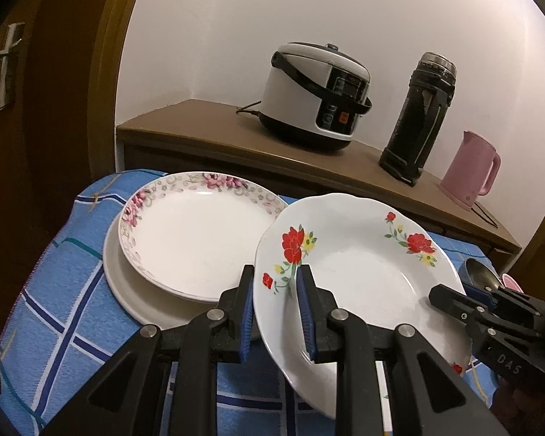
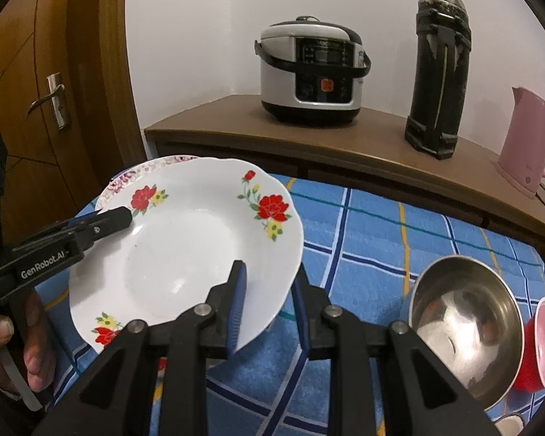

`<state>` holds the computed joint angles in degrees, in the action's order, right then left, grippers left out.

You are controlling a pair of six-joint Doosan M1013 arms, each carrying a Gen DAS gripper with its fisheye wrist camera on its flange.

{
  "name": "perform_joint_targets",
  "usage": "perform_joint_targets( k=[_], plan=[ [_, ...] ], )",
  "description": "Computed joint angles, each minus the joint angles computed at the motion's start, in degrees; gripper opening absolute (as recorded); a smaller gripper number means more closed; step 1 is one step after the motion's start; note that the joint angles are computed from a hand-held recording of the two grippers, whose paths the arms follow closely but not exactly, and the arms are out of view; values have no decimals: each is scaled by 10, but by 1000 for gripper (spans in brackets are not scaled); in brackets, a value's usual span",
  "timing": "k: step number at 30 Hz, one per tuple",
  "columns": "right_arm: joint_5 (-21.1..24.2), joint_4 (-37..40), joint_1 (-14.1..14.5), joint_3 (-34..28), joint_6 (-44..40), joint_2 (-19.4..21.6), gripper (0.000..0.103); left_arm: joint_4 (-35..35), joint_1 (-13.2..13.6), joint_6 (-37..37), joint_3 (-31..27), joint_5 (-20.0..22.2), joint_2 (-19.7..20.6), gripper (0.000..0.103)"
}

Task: Organize plates and bowls
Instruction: 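Lift the red-rose plate with the left tool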

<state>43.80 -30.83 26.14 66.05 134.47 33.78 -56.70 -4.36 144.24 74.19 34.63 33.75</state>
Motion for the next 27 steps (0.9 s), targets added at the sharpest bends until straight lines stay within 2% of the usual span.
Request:
perform_joint_targets(
  k=[19, 27],
  plan=[
    [-4, -27, 1, -26, -3, 17, 26, -16, -10, 40, 21, -83, -11, 24],
    [-3, -28, 2, -48, -11, 27, 26, -15, -8, 33, 15, -98, -10, 25]
  ],
)
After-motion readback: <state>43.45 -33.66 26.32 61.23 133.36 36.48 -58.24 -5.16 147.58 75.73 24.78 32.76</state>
